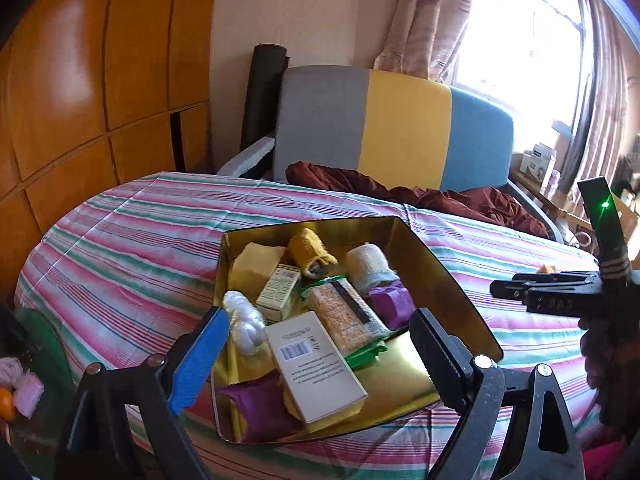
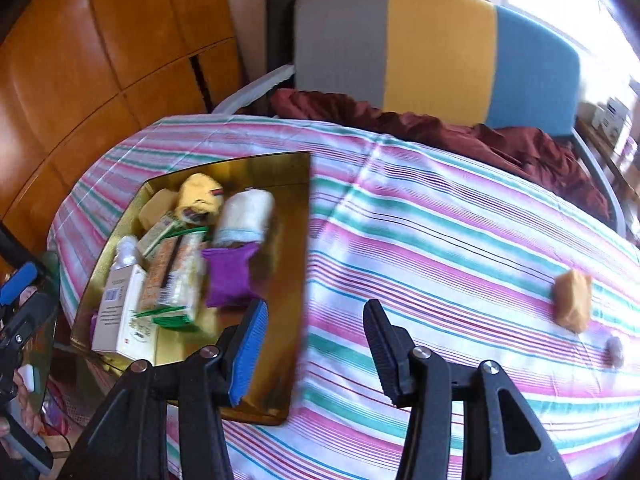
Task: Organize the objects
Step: 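Move the left gripper to the yellow sponge and grasp it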
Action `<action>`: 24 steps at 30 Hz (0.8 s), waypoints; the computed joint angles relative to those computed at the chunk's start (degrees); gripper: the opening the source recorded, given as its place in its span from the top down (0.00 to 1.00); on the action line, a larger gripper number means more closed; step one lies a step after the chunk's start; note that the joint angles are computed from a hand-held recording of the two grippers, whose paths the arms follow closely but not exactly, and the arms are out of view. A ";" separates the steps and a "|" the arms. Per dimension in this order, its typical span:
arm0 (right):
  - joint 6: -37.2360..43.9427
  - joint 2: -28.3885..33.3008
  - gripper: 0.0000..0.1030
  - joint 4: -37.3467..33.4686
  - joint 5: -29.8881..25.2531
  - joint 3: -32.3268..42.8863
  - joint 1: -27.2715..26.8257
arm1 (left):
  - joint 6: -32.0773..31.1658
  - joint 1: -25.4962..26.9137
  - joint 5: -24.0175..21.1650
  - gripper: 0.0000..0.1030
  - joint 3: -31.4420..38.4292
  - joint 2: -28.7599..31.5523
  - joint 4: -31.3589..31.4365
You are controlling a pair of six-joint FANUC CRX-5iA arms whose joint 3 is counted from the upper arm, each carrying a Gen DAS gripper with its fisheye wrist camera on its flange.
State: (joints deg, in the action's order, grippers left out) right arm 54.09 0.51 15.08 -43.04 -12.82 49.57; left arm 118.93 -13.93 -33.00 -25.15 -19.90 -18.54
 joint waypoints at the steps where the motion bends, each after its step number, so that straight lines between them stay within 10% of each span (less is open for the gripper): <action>1: -0.79 -0.88 0.51 0.34 -0.15 -0.83 -0.65 | -0.13 -0.59 -0.13 0.10 0.48 0.48 -0.18; 24: -29.40 -7.88 0.51 9.95 2.90 -12.89 -30.19 | -10.35 -13.00 -1.01 0.10 14.49 16.01 2.07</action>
State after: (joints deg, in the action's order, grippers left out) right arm 24.69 -7.37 25.04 -40.14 -25.71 19.38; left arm 108.58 -26.93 -34.02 -10.66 -3.89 -16.47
